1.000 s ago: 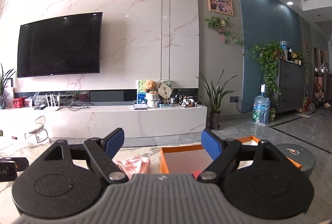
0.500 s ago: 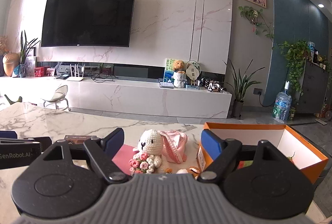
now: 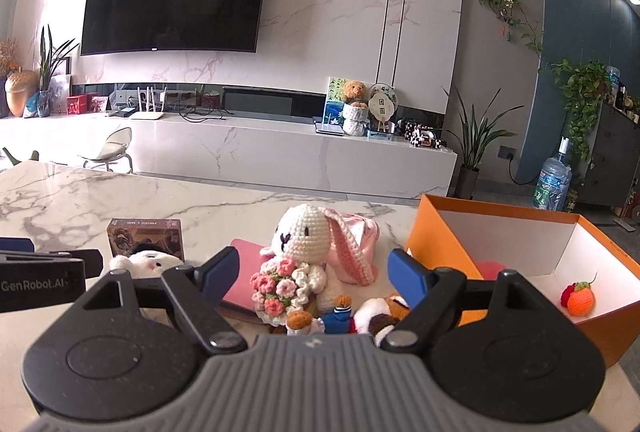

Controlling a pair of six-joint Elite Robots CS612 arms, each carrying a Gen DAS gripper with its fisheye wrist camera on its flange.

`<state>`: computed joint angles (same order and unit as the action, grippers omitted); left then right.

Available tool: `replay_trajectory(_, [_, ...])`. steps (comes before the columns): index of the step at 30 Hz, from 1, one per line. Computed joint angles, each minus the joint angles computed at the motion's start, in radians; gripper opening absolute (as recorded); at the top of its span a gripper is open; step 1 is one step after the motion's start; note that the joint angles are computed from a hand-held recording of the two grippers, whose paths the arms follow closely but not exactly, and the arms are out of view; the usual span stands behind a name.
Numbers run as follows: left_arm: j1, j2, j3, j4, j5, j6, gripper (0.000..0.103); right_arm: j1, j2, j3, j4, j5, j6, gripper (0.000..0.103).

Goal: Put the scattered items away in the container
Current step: 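Move both tools back toward the remaining plush toys on the table, then grasp the pink-striped white plush with the left tool while the right tool grasps the crocheted bunny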

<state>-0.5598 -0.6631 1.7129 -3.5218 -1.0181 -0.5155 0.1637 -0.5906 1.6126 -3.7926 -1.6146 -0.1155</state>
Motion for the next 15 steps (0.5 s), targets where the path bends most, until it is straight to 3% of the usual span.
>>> replay_trajectory(9, [0.004,0.046,-0.061,0.017,-0.059,0.092,0.089,-0.010,0.035,-0.056,0.037,0.009,0.011,0.083])
replay_trajectory(15, [0.011,0.068,-0.097,0.064,-0.081,0.077,0.091,-0.021,0.050,-0.089,0.096,0.031,0.049,0.083])
